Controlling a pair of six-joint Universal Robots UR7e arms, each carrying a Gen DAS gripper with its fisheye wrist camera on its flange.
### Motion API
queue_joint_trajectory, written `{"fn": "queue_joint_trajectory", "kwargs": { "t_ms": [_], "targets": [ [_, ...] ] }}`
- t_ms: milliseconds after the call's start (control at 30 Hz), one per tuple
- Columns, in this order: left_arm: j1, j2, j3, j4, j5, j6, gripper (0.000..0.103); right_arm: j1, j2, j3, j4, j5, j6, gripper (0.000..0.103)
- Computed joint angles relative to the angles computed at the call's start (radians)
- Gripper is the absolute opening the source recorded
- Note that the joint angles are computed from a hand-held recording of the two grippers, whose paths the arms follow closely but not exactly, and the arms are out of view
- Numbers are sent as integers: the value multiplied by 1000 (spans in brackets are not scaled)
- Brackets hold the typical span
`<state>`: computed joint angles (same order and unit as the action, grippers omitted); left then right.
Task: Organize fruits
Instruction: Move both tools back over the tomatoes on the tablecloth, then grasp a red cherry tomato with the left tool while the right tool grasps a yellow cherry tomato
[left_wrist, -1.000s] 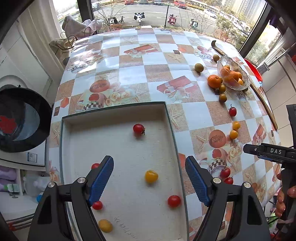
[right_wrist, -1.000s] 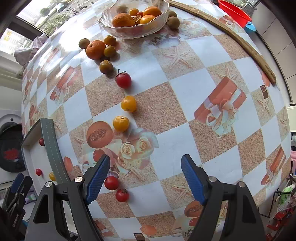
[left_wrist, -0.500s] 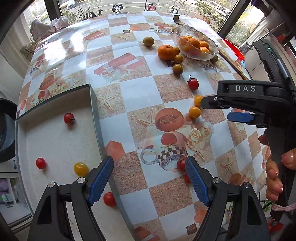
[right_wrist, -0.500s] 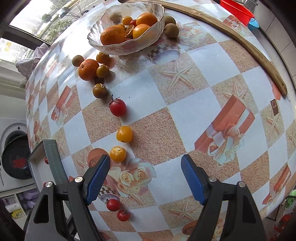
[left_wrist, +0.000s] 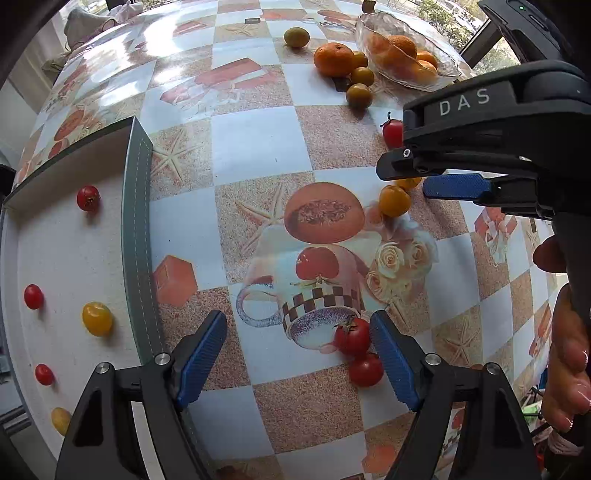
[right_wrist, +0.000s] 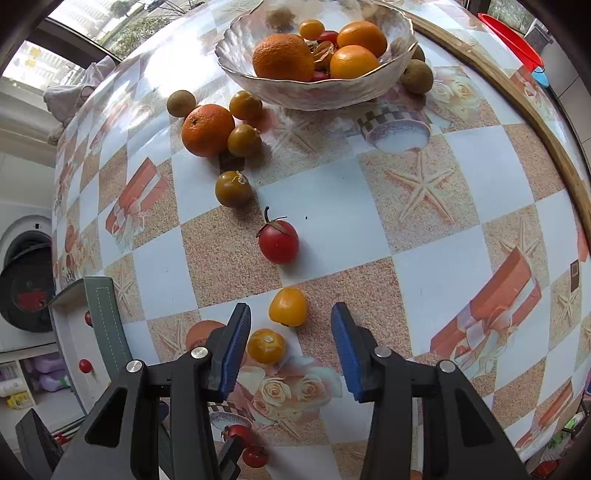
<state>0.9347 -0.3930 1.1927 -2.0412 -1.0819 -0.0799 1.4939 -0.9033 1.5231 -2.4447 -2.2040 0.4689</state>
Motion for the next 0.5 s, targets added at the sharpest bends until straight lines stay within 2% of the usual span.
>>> {"fn": "queue_joint_trajectory", "kwargs": {
  "t_ms": [67, 100, 200, 367, 433, 467, 500],
  "targets": [
    [-6, 2, 7, -4, 5, 3, 81, 10, 18, -24, 34, -36, -16, 30],
    [-9, 2, 12, -5, 6, 3, 80, 9, 16, -21, 31, -30, -22, 20],
    [-16, 8, 18, 1, -12, 2, 72, 5, -9, 14, 17, -34, -5, 20],
    [-36, 8, 55, -33, 9, 22, 65, -16, -86, 131, -68, 15, -5, 20],
    [-40, 9, 60, -52, -11, 49, 44, -16, -107, 161, -85, 15, -8, 20],
    [-44, 13, 55, -48, -22, 61, 38, -18, -116, 177, -97, 21, -5, 20],
    [-50, 21, 46, -41, -36, 72, 26, -20, -120, 187, -107, 28, -1, 19]
  ]
}}
